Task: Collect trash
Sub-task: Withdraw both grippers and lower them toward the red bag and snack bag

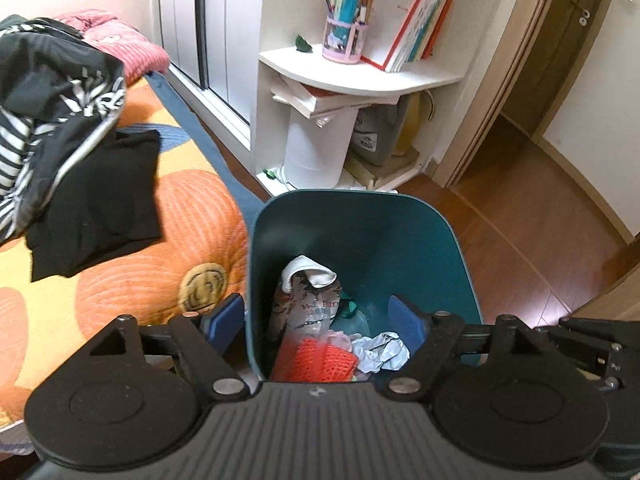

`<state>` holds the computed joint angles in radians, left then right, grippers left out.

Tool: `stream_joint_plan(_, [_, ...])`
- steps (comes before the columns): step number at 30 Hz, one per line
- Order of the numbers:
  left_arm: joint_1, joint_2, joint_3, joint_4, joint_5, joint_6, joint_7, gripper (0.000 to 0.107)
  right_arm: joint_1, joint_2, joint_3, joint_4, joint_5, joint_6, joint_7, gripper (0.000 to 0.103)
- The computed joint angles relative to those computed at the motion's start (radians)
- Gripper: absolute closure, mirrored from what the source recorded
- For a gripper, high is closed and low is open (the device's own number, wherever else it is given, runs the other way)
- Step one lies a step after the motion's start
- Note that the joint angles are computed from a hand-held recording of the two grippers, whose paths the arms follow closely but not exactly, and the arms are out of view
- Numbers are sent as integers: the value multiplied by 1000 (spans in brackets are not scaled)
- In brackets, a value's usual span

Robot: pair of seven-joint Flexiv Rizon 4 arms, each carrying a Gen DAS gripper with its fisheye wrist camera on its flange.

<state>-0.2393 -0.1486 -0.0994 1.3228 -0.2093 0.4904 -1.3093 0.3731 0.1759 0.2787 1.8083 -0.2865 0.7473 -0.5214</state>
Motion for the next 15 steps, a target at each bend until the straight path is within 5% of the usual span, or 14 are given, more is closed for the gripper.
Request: stream_joint_plan(15, [117,201,99,194,-83,29,75,22,95,-107,26,-144,-39,3,-46,52])
